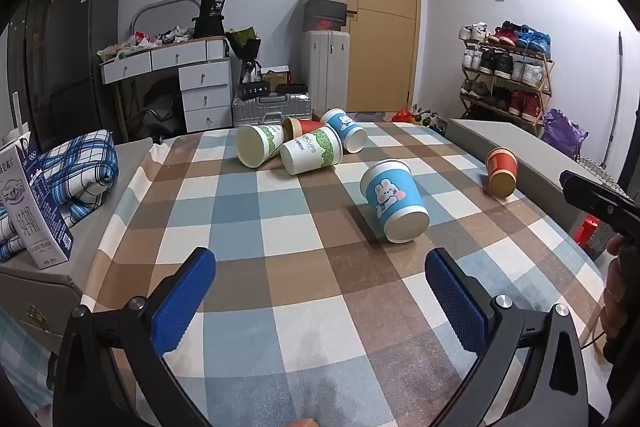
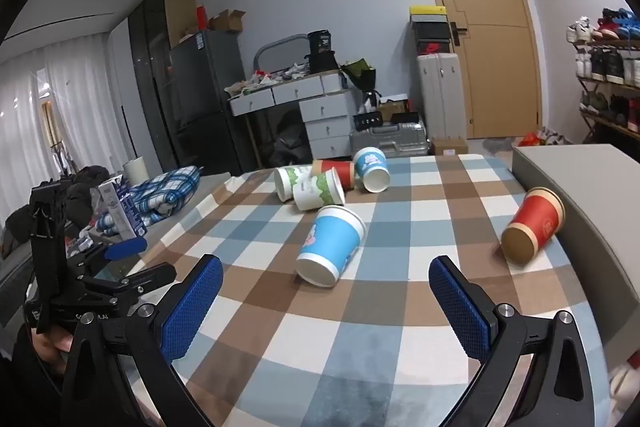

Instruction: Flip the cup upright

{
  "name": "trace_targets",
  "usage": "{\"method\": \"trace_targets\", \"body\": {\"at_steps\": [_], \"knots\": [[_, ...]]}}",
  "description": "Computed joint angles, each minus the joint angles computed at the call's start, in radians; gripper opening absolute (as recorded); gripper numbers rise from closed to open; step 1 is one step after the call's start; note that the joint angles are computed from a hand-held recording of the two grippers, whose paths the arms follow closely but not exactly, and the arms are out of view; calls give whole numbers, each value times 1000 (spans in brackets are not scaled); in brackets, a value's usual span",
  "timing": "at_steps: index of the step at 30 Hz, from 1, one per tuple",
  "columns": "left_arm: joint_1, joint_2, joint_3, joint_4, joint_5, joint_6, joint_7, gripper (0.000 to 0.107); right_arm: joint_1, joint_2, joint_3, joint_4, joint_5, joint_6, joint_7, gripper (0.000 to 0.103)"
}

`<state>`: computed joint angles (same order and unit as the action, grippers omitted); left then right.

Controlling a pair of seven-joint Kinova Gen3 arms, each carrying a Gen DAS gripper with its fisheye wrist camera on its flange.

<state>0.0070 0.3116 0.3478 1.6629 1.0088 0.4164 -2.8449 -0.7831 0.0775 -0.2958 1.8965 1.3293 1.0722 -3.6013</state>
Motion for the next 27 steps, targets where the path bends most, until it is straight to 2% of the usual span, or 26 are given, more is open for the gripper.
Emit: {"method": "trace_targets", "body": {"at_steps": [5, 9, 15, 17, 27], "knots": [[-24, 5, 4, -1, 25, 31, -19, 102, 5, 1, 3, -8, -9, -15, 8, 103], [19, 2, -36, -17, -34, 36, 49, 102, 14, -13, 3, 18, -5, -25, -8, 103], [5, 12, -18, -16, -38, 26, 45, 102, 37, -25, -3, 26, -17, -41, 2, 103], [3, 16, -14, -16, -38, 20, 44, 102, 25, -6, -5, 8, -20, -16, -5, 103], [-1, 17, -1, -18, -65, 17, 65, 102, 19, -8, 2, 9, -20, -19, -5, 103]]}}
